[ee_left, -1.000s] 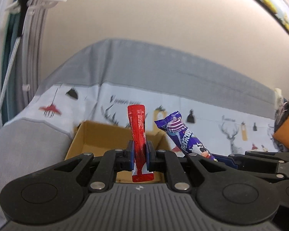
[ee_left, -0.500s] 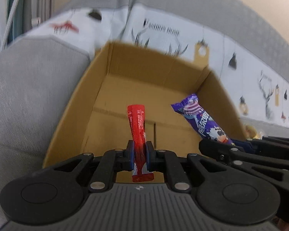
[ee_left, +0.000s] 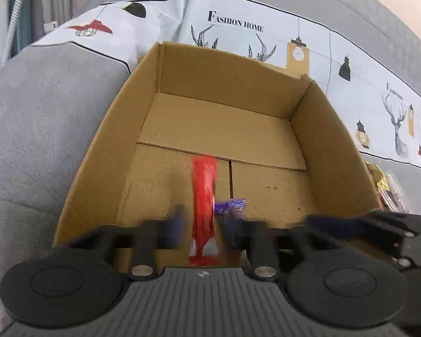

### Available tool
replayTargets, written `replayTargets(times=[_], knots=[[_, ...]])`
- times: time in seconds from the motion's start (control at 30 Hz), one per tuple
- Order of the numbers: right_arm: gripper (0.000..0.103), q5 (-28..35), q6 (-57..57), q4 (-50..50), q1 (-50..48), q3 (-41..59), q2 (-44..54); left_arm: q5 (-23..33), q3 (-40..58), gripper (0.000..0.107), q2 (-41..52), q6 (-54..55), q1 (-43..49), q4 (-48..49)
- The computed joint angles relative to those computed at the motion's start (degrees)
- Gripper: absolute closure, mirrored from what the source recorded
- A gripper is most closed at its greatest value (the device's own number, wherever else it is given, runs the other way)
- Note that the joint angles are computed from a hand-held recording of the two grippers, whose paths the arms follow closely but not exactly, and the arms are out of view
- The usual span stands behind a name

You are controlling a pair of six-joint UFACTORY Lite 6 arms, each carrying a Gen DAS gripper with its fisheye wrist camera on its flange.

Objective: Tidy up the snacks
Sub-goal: 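Carry both snacks to the cardboard box and open both tools to drop them, then grasp the blue stick packet with the left tool while the right tool grasps a red packet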

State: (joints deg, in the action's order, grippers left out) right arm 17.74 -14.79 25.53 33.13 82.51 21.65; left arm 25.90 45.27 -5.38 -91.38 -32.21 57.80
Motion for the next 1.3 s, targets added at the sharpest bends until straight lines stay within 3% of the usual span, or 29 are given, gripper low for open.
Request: replayTargets(times=[0.03, 0.13, 0.27, 0.33, 0.53, 0.6, 0.63, 0.67, 0.7, 0.77, 0.8, 0.87, 0.97, 1.07, 1.13, 1.2, 1.3], knots=[[0.016, -2.4, -2.43, 1.69, 0.0, -3.7, -3.31, 2.03, 0.26, 0.014, -0.92, -1.45, -1.66, 0.78], [0.015, -3.4, -19.24, 17.44, -3.11, -12.26, -12.93, 10.03, 3.44, 0.014, -1.6, -3.47, -9.38, 2.46], [0.014, -2.13, -38.58, 33.18, -9.84, -23.88, -26.04, 16.42, 12.08, 0.013, 2.6, -2.81, -18.29, 0.65], [0.014, -0.88, -42.75, 35.43, -15.27, -30.15, -33.97, 20.66, 17.83, 0.013, 6.99, -3.77, -23.76, 1.51], [0.006, 16.29, -66.06, 51.9, -45.79, -43.85, -46.2, 21.72, 32.13, 0.013, 21.29, -9.16, -34.26, 5.09], [0.009, 20.53, -70.27, 52.45, -55.51, -46.01, -45.45, 20.44, 38.52, 0.016, 27.99, -6.95, -35.64, 4.66], [0.012, 21.75, -72.07, 52.63, -59.12, -46.52, -44.41, 19.2, 42.46, 0.025, 32.02, -4.38, -36.02, 3.94], [0.024, 23.21, -74.63, 52.95, -62.98, -46.85, -42.45, 18.03, 45.53, 0.031, 35.33, -2.22, -36.06, 3.26], [0.044, 24.03, -76.15, 52.61, -65.5, -46.16, -39.65, 16.44, 49.71, 0.042, 39.36, 1.62, -35.78, 0.73], [0.063, 23.87, -77.73, 51.87, -68.25, -45.51, -35.07, 12.07, 55.71, 0.053, 45.72, 6.9, -34.45, -3.77], [0.066, 23.78, -78.91, 52.31, -69.1, -45.16, -33.27, 10.1, 58.55, 0.058, 48.99, 8.97, -33.62, -5.56], [0.067, 23.72, -81.16, 53.35, -69.77, -43.55, -29.32, 9.54, 66.65, 0.059, 56.72, 16.4, -31.27, -12.77], [0.067, 24.29, -81.68, 54.39, -68.64, -40.32, -23.38, 8.85, 77.18, 0.07, 66.97, 26.79, -27.31, -26.35], [0.067, 23.61, -78.81, 54.15, -65.1, -36.24, -16.69, 5.59, 79.11, 0.073, 71.06, 34.99, -23.87, -37.88], [0.067, 22.96, -77.18, 55.47, -62.68, -34.04, -12.7, 0.74, 74.33, 0.076, 69.34, 34.26, -23.2, -36.57], [0.067, 21.21, -74.49, 54.75, -59.61, -31.0, -8.46, 0.25, 73.14, 0.083, 68.73, 35.28, -22.72, -36.17], [0.066, 19.27, -69.82, 52.91, -56.37, -27.45, -3.25, -1.79, 71.51, 0.084, 68.25, 33.63, -22.18, -34.49]])
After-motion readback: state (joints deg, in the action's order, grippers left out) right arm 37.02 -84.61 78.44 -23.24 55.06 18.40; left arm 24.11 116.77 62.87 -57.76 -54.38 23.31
